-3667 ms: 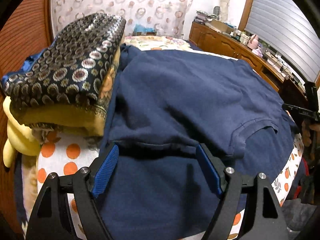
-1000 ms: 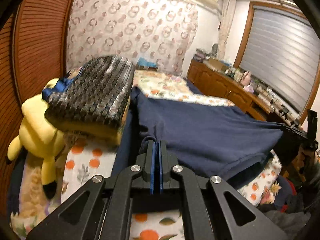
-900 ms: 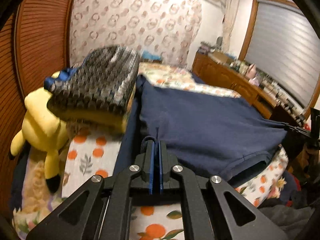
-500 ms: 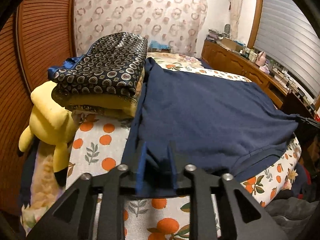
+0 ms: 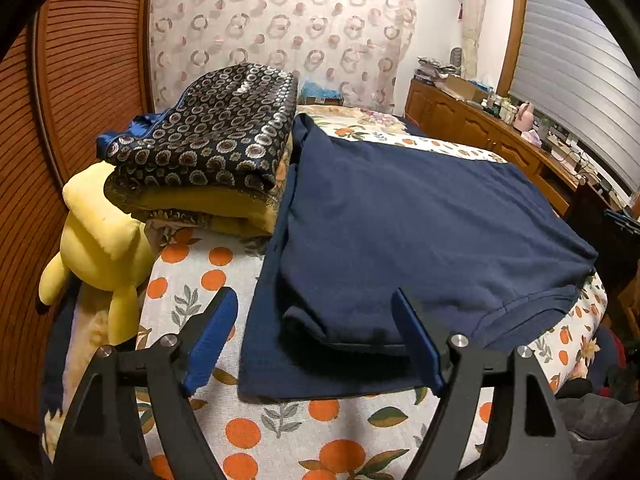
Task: Fold small clothes
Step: 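Open both grippers and hold them above the folded shirt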
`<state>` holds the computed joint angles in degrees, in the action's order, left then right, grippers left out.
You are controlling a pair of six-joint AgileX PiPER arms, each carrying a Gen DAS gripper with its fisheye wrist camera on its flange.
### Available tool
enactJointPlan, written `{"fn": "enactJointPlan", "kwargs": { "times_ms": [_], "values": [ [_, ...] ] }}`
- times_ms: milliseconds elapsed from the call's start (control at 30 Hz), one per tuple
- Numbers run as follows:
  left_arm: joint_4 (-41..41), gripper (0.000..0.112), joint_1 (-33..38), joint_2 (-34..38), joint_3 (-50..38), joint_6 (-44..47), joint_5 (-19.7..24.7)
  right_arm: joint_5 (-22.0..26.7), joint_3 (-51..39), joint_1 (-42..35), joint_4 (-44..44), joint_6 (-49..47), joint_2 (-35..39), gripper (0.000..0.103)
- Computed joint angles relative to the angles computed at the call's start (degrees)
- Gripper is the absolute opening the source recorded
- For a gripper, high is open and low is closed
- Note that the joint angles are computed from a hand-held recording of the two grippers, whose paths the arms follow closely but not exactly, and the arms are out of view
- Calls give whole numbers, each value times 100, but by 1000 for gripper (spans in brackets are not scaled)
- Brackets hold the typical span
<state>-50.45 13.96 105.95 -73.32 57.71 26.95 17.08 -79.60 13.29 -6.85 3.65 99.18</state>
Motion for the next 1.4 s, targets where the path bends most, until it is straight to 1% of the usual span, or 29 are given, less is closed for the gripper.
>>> {"fn": "enactJointPlan", "kwargs": {
  "times_ms": [33, 100, 200, 333, 400, 533, 667, 767, 833, 900, 1033, 1067, 1167, 1300, 1400],
  "values": [
    [57, 80, -3, 28, -10, -68, -44, 20, -63, 48, -106, 95, 95, 53],
    [247, 80, -15, 81, -44, -275, -108, 59, -224, 144, -40, 28, 328, 53],
    [423, 80, 1, 165, -103, -467, -108, 100, -483, 228, 369, -360, 682, 53],
    [511, 80, 18, 225, -114, -549, -131, 313, -973, 352, 767, -781, 1246, 53],
    [539, 80, 18, 247, -116, -570, -141, 497, -1338, 402, 877, -919, 1561, 53],
    [537, 80, 44, 341, -171, -579, -123, 807, -1956, 458, 970, -1118, 2032, 53],
    [583, 80, 63, 432, -244, -642, -101, 1244, -2796, 566, 616, -867, 2576, 54],
    [574, 80, 88, 503, -300, -652, -76, 1412, -3164, 554, 631, -925, 2784, 59],
    [526, 80, 108, 550, -325, -642, -40, 1444, -3251, 546, 626, -941, 2835, 62],
    [461, 80, 136, 592, -343, -603, -3, 1407, -3203, 574, 444, -824, 2815, 63],
    [368, 80, 198, 727, -444, -586, 171, 1470, -3332, 528, 571, -945, 2868, 64],
    [292, 80, 200, 717, -420, -511, 132, 1447, -3311, 537, 540, -926, 2860, 64],
    [199, 80, 212, 702, -392, -448, 163, 1287, -3064, 561, 495, -875, 2753, 64],
    [-212, 80, 299, 733, -413, -141, 441, 1063, -2631, 619, 381, -736, 2528, 64],
    [-402, 80, 302, 756, -433, -43, 526, 1044, -2575, 600, 427, -803, 2488, 64]
  ]
}}
